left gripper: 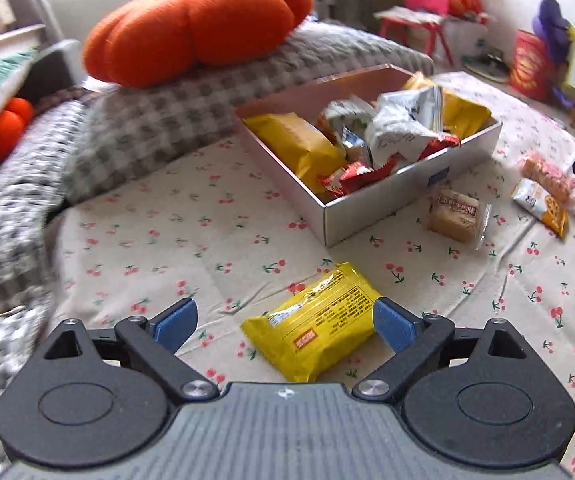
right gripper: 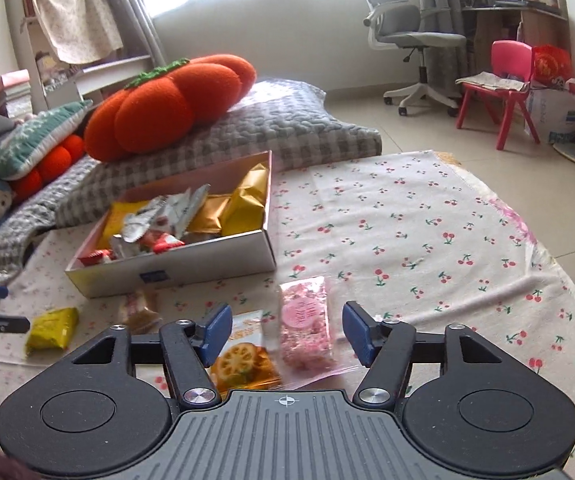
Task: Organize snacks
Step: 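Grasp the yellow biscuit pack with the left tool while the right grasps the pink candy bag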
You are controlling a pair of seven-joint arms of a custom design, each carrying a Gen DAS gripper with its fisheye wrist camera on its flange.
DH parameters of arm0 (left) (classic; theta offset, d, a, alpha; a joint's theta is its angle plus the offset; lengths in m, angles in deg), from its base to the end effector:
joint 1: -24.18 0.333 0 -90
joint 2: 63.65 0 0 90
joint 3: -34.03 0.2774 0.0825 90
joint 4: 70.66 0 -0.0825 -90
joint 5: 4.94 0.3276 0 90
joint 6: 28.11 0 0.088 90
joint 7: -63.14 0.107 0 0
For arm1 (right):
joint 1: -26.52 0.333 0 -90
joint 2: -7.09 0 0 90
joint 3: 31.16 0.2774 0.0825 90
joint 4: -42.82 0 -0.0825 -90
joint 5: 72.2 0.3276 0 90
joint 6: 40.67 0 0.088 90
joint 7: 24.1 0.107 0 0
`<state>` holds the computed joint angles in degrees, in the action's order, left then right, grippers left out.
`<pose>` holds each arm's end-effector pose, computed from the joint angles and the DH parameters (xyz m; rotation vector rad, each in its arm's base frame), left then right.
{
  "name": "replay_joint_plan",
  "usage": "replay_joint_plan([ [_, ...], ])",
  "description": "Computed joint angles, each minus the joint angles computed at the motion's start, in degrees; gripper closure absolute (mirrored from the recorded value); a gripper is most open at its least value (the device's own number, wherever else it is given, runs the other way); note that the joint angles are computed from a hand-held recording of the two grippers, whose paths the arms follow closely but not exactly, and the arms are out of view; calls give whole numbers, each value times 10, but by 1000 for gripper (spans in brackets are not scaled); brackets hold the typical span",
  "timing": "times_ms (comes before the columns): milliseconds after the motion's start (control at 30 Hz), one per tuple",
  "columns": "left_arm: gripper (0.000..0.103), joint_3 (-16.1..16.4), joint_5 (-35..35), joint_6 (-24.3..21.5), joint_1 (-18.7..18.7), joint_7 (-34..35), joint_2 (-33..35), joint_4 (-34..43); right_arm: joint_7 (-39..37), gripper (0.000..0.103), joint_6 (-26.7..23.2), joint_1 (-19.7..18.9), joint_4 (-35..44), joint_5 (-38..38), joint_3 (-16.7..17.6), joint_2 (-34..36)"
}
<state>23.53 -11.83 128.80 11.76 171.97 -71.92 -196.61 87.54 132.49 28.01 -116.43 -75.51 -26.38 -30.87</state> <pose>0.4667 -0.1963 0.5116 -1.1744 2.3450 -0.7350 0.3532 0.0457 0.5048 -1.4675 1.8076 -0.6754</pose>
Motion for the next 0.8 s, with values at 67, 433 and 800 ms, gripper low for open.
replay_joint_plan([
  [67, 10, 5, -26, -18, -9, 43, 19, 15, -10, 41, -1, 3, 5, -3, -4, 14],
  [433, 43, -3, -108, -43, -16, 168, 33, 22, -16, 72, 4, -10, 44, -27, 1, 98],
  [800, 58, 1, -147, 19, -39, 52, -57, -70, -14, 72, 17, 15, 20, 7, -19, 52],
])
